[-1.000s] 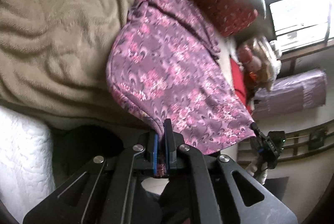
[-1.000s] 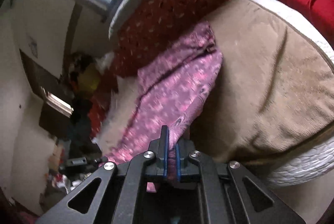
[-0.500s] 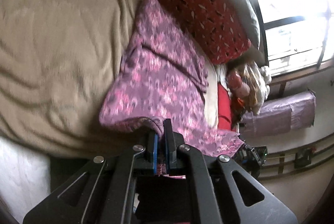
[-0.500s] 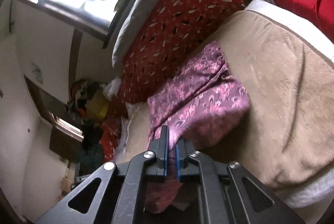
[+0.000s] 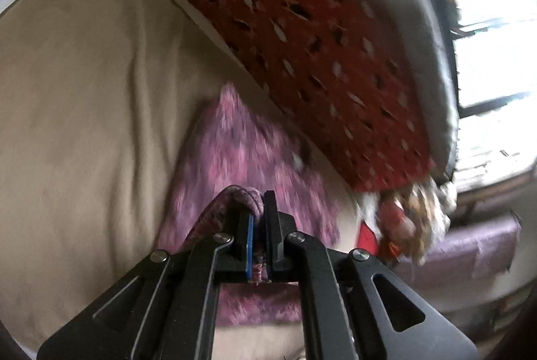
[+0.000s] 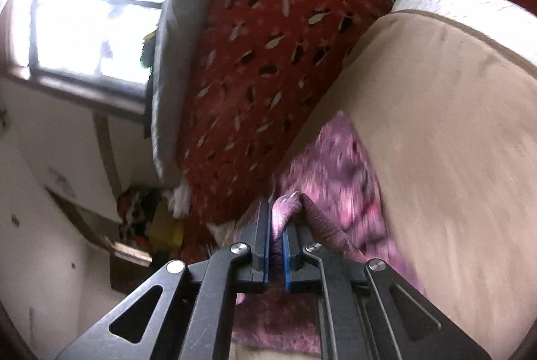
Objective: Fold small clothes
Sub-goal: 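Fold the shirt end over with both tools toward the collar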
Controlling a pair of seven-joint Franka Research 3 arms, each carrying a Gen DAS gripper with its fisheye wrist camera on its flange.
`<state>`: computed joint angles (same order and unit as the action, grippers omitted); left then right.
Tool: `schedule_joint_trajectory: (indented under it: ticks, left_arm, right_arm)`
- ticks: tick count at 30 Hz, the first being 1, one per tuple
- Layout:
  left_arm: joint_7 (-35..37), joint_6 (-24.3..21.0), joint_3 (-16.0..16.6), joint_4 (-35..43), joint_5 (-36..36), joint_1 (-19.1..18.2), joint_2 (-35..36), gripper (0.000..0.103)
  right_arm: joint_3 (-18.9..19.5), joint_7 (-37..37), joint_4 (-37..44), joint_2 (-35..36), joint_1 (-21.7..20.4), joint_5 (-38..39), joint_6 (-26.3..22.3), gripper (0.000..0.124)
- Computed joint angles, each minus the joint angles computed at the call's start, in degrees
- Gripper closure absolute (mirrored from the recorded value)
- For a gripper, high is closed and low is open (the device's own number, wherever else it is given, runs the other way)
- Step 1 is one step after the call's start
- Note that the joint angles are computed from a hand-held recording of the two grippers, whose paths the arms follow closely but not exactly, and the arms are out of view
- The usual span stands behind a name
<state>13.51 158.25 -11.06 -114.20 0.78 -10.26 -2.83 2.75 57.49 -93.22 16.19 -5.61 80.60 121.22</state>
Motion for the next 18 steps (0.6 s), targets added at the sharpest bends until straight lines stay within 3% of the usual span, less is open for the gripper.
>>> schedule_joint_trajectory:
  ticks: [6,9,11,15,17,18]
  left_arm:
    - [-0.86,-5.42,1.2,11.03,-1.07,2.45,11.79,0.1]
    - [-0.39,-7.82,0.79,13.64,-4.16,3.8,15.2,0.1]
    - [0.56,-9.44,0.38,14.81,-6.13,4.64,16.3,0.1]
    - [6.01,-5.4,-1.3,13.26,-13.26,6.9,14.95,0.1]
    - [9.32,-2.18,-2.07,11.31,-17.24,7.66,13.2,0.099]
    - [11.29,-0.67,-2.37,10.32,-19.2,7.94,12.21,0.096]
  right_arm:
    - [2.21,9.78,17.17,13.7,3.1,-6.72,7.74,0.119]
    - [1.3,17.36,24.88,19.52,5.55,-16.78,8.85,0.119]
    - [1.54,21.22,29.66,23.01,5.71,-20.86,7.09,0.114]
    - [3.01,25.77,34.69,26.17,4.74,-24.95,6.97,0.112]
    - [4.64,24.7,31.73,24.33,3.59,-23.95,11.48,0.104]
    - [5.69,23.59,28.8,22.51,2.63,-22.29,15.27,0.094]
